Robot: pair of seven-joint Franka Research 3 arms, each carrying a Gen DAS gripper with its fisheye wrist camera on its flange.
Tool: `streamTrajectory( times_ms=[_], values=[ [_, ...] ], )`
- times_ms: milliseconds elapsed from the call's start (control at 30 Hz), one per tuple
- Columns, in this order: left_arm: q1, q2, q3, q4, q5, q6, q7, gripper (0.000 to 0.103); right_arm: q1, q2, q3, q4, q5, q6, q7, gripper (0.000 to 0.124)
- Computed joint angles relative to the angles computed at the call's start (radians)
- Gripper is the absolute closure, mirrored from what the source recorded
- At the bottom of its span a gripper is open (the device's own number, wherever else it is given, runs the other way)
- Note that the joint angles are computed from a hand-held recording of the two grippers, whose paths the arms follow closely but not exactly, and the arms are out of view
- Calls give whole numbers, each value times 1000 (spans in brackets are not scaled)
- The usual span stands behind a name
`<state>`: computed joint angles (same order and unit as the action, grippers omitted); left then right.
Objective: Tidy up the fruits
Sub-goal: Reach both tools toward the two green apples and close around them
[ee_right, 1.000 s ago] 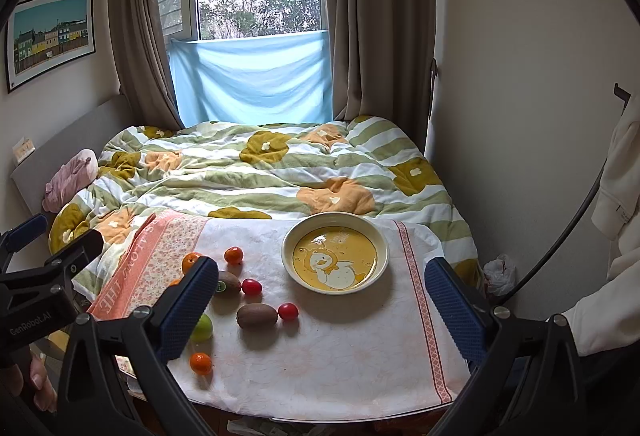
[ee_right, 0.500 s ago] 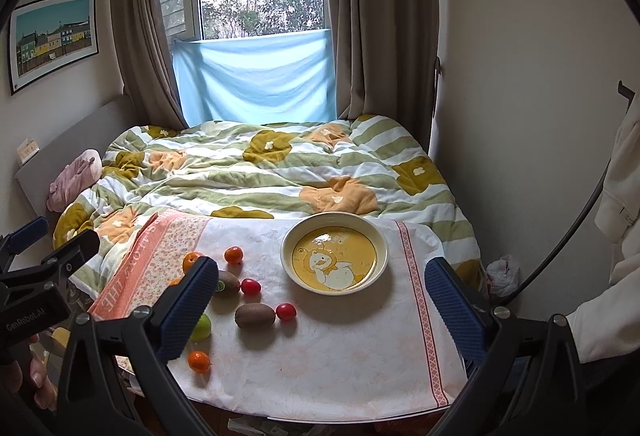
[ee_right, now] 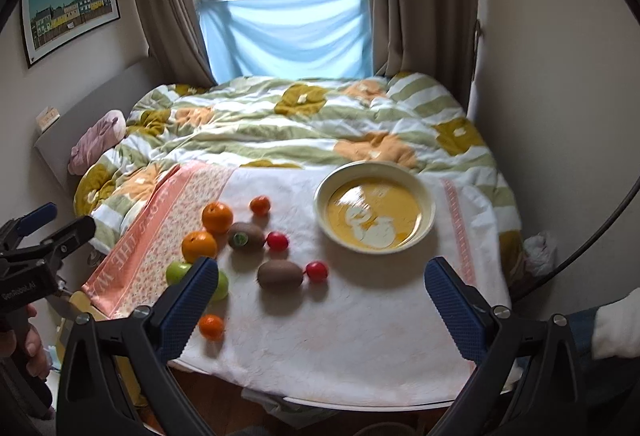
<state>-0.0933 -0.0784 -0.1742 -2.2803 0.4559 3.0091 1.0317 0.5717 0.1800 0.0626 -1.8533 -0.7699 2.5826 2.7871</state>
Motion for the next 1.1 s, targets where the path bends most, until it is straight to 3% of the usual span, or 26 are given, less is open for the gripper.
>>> streamTrajectory(
  times_ms=[100, 200, 267, 367, 533, 733, 967, 1100],
  values=[
    [-48, 57, 40, 1, -281, 15, 303, 0, 8, 65, -1, 46, 41, 9, -11, 21],
    [-35, 115, 12, 28, -592, -7, 644, 0, 23, 126, -10, 85, 105, 42, -22, 21],
    [-3, 158, -16, 61, -689, -47, 778, 0, 30, 169, -16, 113, 170, 63, -47, 21],
    [51, 228, -60, 115, -766, -106, 907, 0, 60, 244, -32, 191, 240, 17, -79, 21],
    [131, 331, -121, 193, -842, -179, 1050, 0, 108, 356, -66, 316, 328, -37, -128, 21],
    [182, 410, -159, 271, -870, -264, 1165, 0, 132, 446, -93, 402, 439, -28, -140, 21],
    [198, 459, -174, 327, -894, -340, 1245, 7, 144, 519, -104, 487, 522, -36, -169, 23],
    [196, 480, -169, 353, -899, -373, 1266, 22, 149, 545, -110, 517, 551, -38, -184, 24]
  ],
)
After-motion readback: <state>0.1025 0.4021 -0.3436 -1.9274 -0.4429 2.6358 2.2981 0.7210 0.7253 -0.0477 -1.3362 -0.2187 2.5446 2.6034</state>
